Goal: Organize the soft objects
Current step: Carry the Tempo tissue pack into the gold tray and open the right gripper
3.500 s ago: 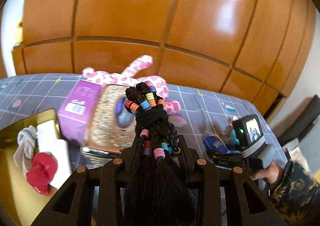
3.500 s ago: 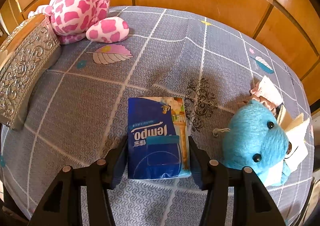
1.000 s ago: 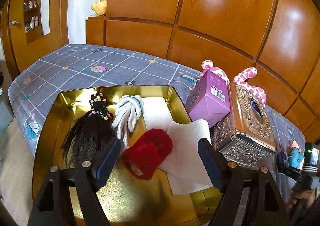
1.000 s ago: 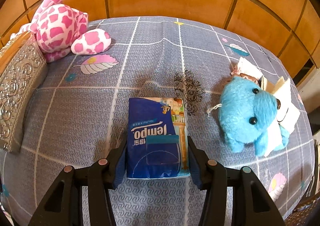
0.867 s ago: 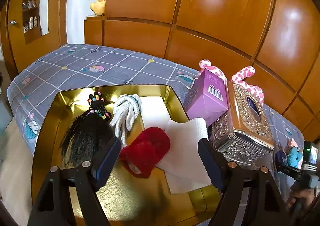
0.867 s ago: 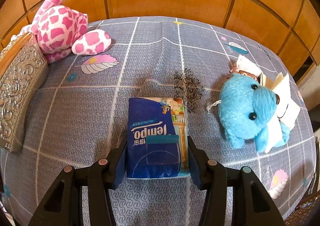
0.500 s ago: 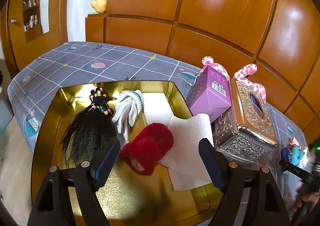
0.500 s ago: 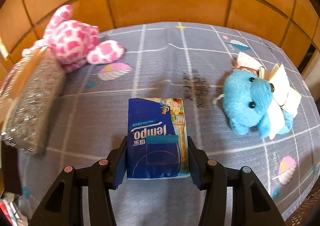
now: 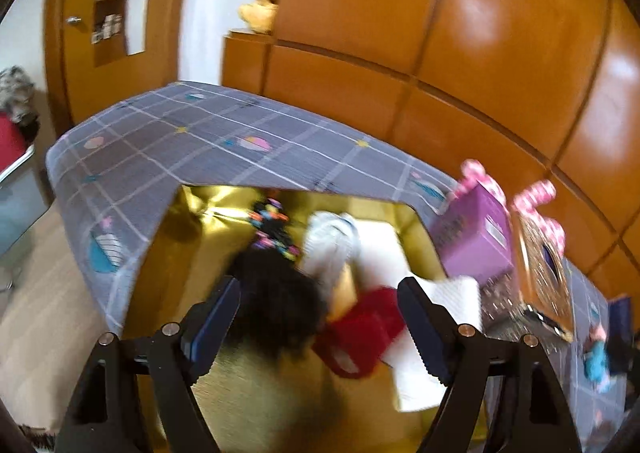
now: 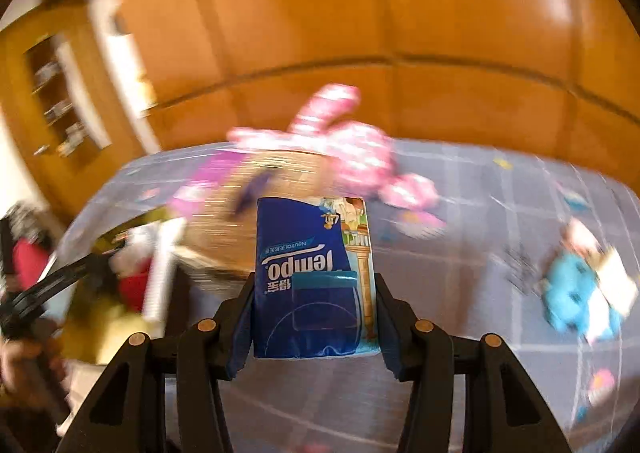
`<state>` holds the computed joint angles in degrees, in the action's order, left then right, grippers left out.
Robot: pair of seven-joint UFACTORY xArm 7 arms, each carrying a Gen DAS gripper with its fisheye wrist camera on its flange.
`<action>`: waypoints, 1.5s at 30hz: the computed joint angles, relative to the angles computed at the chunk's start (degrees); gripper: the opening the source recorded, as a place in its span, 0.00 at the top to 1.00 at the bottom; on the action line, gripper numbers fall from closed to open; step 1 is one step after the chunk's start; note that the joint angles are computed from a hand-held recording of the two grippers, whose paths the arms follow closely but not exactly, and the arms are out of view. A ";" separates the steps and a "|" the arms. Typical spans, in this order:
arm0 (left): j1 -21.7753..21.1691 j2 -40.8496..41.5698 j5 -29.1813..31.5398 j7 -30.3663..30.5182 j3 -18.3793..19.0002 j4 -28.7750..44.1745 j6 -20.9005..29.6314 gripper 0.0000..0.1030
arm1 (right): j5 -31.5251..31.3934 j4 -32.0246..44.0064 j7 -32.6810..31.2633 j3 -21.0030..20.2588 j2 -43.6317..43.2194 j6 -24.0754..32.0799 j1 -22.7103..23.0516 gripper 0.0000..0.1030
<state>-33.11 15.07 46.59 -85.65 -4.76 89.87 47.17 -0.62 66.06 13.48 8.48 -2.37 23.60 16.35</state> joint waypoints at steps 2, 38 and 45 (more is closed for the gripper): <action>0.19 -1.42 0.83 -1.61 0.45 -1.46 0.44 0.21 | 5.33 3.81 -6.53 1.26 2.81 1.29 1.99 0.49; 2.26 -2.97 4.00 -2.98 -2.07 -3.23 0.94 0.21 | 1.92 22.14 -14.03 2.83 21.19 8.50 12.94 0.39; -0.18 -1.34 4.46 -0.42 -1.78 -0.68 1.11 0.21 | -3.19 16.33 -7.48 1.26 15.99 2.79 12.52 0.39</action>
